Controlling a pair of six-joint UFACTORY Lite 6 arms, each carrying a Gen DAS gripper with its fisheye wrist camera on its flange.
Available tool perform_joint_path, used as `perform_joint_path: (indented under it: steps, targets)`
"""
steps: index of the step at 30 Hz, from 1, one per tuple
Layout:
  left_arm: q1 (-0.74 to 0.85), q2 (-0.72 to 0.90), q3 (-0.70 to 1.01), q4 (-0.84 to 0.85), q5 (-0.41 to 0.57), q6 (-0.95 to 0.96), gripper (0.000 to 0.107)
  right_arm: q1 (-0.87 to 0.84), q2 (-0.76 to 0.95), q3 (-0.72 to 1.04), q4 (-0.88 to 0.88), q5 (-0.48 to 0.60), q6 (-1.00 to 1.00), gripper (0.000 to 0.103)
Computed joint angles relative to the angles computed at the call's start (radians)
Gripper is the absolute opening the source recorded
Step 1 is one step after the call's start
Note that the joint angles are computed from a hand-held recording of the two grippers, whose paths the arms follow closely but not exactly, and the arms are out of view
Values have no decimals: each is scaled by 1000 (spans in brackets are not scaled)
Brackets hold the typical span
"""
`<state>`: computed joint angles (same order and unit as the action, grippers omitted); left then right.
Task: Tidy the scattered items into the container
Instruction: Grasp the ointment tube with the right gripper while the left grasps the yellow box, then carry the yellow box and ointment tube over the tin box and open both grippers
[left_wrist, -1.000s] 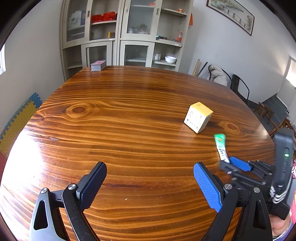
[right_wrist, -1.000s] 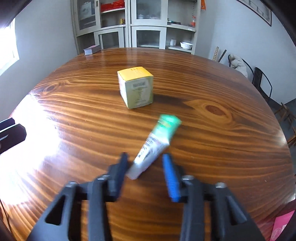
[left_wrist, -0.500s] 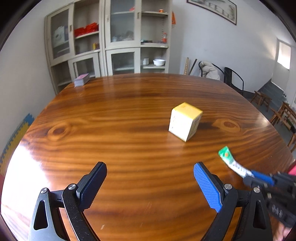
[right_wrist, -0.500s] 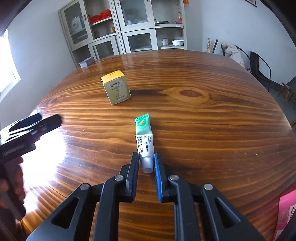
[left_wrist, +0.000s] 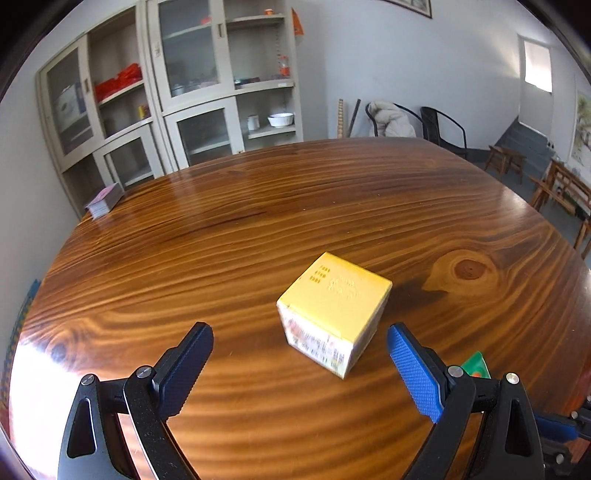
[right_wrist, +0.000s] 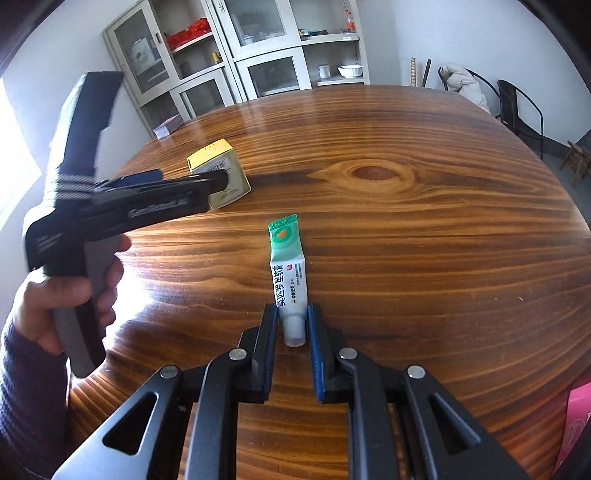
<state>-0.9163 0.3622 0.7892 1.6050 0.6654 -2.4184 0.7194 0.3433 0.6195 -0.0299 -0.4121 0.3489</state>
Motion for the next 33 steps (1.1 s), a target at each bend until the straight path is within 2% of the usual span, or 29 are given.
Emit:
perform_joint_path:
  steps: [6, 7, 8, 9, 13, 17, 25, 30, 33]
  targets:
    - [103, 66, 75, 46, -130, 15, 97, 25, 5, 6, 74, 3, -65, 18]
    - [116, 68, 76, 63, -151, -6, 94, 29, 5, 8, 86, 3, -75, 18]
    - [125, 66, 70, 90, -166, -41, 72, 34, 7, 10, 101, 3, -87, 18]
    - [136, 59, 57, 136, -189, -94, 58, 40, 8, 11, 119, 3, -102, 18]
    - [105, 19, -4, 165, -174, -189, 59, 50, 3, 5, 138, -4, -108, 18]
    - [4, -64, -55, 35, -93, -140, 59, 39, -44, -29, 99, -26, -65, 18]
    - [-241, -256, -127, -184, 67, -87, 59, 56, -271, -174, 158, -51, -97, 18]
    - [-415, -316, -117, -316, 196, -69, 59, 74, -466, -290, 223, -46, -124, 18]
    - [-509, -303, -61, -376, 267, -43, 59, 102, -663, -412, 370, -22, -229, 18]
